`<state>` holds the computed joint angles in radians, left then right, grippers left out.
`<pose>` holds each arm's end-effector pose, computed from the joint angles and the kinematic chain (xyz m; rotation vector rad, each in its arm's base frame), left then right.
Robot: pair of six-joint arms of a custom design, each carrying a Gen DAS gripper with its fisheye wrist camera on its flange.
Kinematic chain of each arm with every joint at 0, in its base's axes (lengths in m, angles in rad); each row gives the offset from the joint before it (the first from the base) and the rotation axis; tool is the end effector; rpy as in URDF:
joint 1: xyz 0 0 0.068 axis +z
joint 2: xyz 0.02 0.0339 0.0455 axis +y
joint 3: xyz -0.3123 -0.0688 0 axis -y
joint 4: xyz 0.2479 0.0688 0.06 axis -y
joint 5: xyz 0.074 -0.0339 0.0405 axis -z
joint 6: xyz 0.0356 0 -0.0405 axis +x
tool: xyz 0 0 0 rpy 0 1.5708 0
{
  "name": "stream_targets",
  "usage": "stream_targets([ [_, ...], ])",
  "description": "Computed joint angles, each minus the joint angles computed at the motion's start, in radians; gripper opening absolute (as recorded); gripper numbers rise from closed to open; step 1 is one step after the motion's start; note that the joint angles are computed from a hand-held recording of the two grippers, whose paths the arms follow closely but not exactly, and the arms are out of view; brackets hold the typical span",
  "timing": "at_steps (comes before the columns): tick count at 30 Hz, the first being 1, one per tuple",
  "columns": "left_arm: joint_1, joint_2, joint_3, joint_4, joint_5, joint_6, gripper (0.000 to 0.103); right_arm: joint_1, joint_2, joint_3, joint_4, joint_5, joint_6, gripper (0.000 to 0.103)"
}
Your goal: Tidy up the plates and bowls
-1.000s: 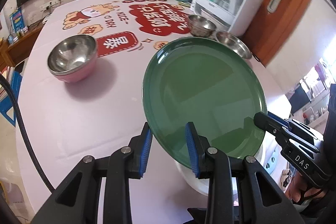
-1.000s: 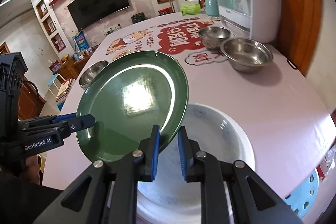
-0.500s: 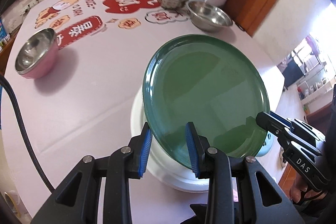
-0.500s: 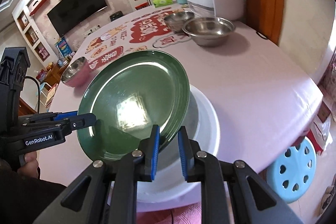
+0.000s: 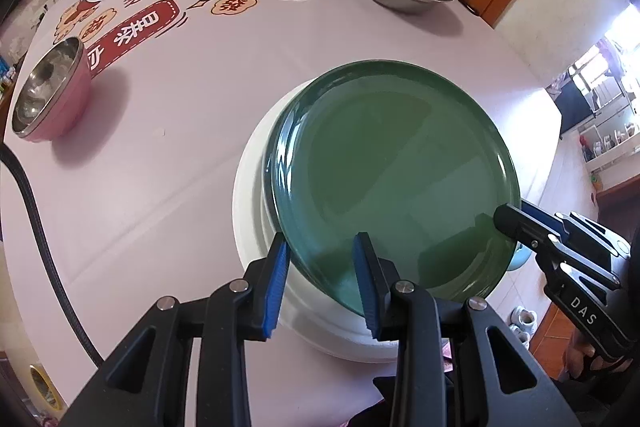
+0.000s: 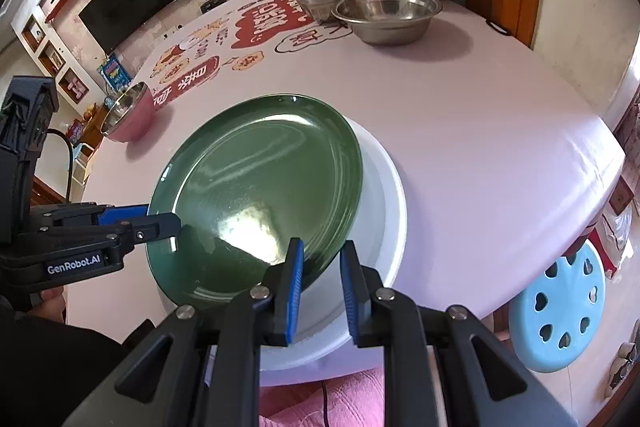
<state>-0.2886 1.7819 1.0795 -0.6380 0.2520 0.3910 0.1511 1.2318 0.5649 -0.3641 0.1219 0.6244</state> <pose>0.3217 -0.1048 0.1989 0.9995 2.7006 -0.3472 0.2026 0.0265 0.2080 0.6508 2.5118 0.1248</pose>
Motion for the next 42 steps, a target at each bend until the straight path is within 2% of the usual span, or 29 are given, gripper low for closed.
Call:
stream_targets([
  [5,0.0,0.005,0.011,-0.008,-0.005,0.0,0.031,0.015,0.016,0.005,0.002,0.001,-0.002,0.024],
  [12,-0.001,-0.017,0.009,-0.01,0.033,0.051,0.033,0.037,0.031,0.017,-0.01,0.031,0.02,0.025],
  [27,0.029,-0.023,0.07,-0.048,0.107,0.1,0.036,0.117,-0.003,0.051,-0.059,0.151,0.088,0.042],
  [31,0.031,-0.019,0.089,-0.054,0.113,0.092,0.038,0.113,-0.024,0.07,-0.069,0.187,0.064,0.048],
  [42,0.008,-0.041,0.146,-0.069,0.115,-0.028,0.058,-0.033,-0.018,0.115,-0.032,0.092,-0.127,0.059],
])
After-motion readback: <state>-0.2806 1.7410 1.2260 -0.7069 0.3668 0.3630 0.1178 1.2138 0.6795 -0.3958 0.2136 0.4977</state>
